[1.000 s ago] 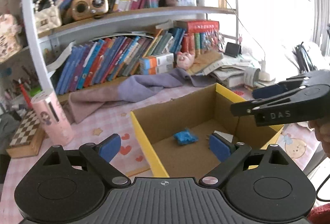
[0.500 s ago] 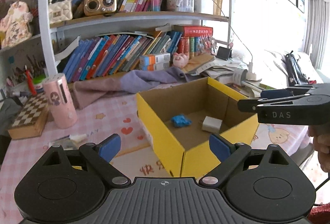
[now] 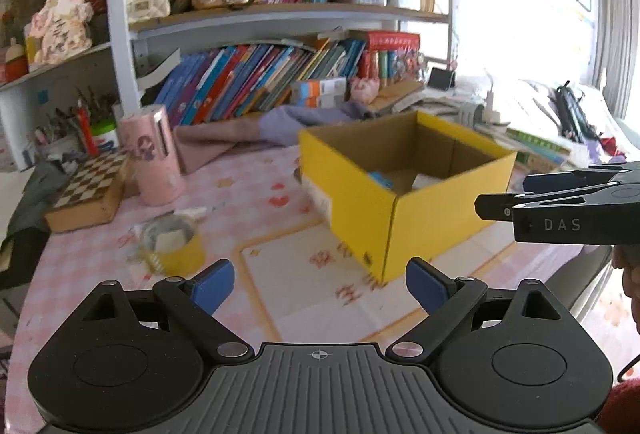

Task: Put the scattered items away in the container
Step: 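Raise both tools out of the yellow box and back away, then move both tools back toward the tape roll and small white box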

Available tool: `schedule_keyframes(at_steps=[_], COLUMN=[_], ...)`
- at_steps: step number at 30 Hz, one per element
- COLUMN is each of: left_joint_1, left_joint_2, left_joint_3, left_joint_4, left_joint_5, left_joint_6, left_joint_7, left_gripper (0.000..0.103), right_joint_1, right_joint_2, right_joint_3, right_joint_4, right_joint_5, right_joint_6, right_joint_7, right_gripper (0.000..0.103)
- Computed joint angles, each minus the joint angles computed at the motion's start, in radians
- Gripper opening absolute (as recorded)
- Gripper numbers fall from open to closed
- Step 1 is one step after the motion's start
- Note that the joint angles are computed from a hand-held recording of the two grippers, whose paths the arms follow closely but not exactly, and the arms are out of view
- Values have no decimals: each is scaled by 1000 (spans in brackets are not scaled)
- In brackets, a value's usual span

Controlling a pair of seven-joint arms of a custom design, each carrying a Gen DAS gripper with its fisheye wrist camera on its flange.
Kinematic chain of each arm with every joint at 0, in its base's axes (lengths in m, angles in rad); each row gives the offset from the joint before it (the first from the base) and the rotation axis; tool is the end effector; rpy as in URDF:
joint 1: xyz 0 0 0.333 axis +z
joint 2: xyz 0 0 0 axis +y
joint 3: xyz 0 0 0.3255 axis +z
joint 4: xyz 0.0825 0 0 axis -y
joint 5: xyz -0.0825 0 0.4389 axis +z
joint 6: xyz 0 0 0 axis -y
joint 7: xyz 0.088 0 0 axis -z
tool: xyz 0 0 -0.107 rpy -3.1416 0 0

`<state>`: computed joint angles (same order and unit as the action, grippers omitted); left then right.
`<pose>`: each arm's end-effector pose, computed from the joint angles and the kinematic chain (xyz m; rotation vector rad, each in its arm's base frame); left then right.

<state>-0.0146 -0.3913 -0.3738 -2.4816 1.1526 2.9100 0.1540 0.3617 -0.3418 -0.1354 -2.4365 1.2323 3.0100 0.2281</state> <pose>0.4392 -0.2456 0.4576 -1.5762 1.6597 -0.8594 0.5081 0.0434 0.4767 -1.8316 1.2269 -0.6607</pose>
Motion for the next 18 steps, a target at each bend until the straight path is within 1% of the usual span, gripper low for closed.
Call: schedule_keyframes(at_steps=[2, 4, 7, 12, 18], left_joint_1=[-28, -50, -64, -64, -65], left_joint_2=[-20, -45, -86, -153, -227], left_joint_3=[22, 39, 51, 49, 40], left_joint_4=[-34, -68, -114, -176, -233], left_joint_5=[-57, -119, -202, -309, -397], left_joint_6=[-18, -34, -52, -80, -122], left_joint_7=[46, 93, 145, 195, 241], left_gripper=[95, 95, 95, 95, 95], right_joint_1=[-39, -62, -51, -10, 34], right_joint_2=[-10, -18, -31, -45, -49], right_joint_3=[43, 73, 79, 69, 59], right_joint_4=[-30, -54, -78, -101, -106], right_joint_5=[-99, -195, -280, -352, -380], right_joint_6=[-30, -49, -69, -93, -118], right_joint_7=[124, 224, 297, 348, 357], right_gripper=[62, 62, 63, 65, 68])
